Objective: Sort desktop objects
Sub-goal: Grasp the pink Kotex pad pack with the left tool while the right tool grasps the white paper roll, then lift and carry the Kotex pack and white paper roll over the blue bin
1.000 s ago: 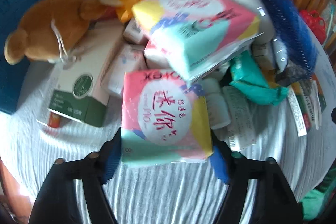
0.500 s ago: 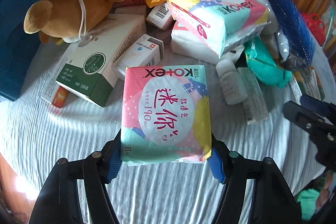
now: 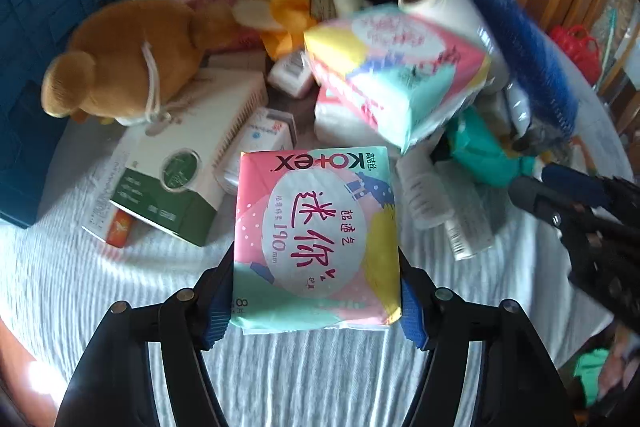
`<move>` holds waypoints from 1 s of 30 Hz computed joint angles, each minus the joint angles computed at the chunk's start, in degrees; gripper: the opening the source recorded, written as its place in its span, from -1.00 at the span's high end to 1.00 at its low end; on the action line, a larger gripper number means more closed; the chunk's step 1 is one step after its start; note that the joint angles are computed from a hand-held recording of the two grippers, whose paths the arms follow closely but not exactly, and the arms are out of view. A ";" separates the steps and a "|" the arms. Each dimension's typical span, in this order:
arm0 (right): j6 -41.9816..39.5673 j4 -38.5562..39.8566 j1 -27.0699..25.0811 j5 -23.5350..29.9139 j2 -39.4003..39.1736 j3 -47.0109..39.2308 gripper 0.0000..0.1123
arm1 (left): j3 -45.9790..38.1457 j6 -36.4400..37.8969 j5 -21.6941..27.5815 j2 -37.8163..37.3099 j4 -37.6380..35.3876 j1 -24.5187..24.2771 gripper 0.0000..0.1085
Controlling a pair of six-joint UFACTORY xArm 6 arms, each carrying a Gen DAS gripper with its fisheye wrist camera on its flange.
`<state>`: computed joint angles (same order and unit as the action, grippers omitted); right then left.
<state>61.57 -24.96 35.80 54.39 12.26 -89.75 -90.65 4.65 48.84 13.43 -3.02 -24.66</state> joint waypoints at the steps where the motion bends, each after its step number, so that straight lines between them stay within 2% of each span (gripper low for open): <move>1: -0.08 -0.57 -0.16 0.98 0.01 -0.85 0.18 | -0.70 -0.37 -0.31 -0.16 0.11 0.12 -0.24; 5: -2.96 -1.71 -1.48 0.74 -0.26 -2.73 0.17 | -7.66 -4.41 0.21 1.97 2.77 0.14 -0.24; 7: -6.84 -0.55 -2.78 -0.37 0.64 -4.39 0.17 | -6.99 -7.14 -0.55 0.54 5.29 0.27 -0.24; 12: -23.37 6.57 -7.25 -5.43 3.71 -7.73 0.17 | -12.67 -23.27 -0.62 5.58 15.94 -2.29 -0.24; 14: -32.49 11.69 -9.11 -7.23 5.61 -9.40 0.17 | -17.46 -29.83 3.88 8.19 19.55 -4.31 -0.24; 17: -45.28 18.09 -10.70 -6.76 7.91 -11.68 0.17 | -26.80 -38.13 12.20 13.32 23.63 -7.47 -0.24; 20: -55.52 23.60 -12.13 -6.69 8.82 -12.55 0.16 | -36.30 -42.45 19.68 19.51 25.51 -9.86 -0.24; 23: -62.80 28.20 -13.33 -5.68 10.63 -14.89 0.10 | -41.09 -45.61 24.26 22.35 27.85 -11.32 -0.24; 25: -67.26 30.85 -13.94 -4.70 12.06 -16.66 0.09 | -47.96 -46.65 27.79 26.60 28.36 -11.51 -0.24; 28: -71.95 34.50 -14.72 -3.53 14.28 -19.02 0.09 | -58.15 -47.13 32.51 32.61 29.51 -11.91 -0.24; 30: -73.44 35.79 -15.02 -2.67 15.22 -20.40 0.13 | -61.10 -47.68 33.77 34.26 29.58 -12.00 -0.24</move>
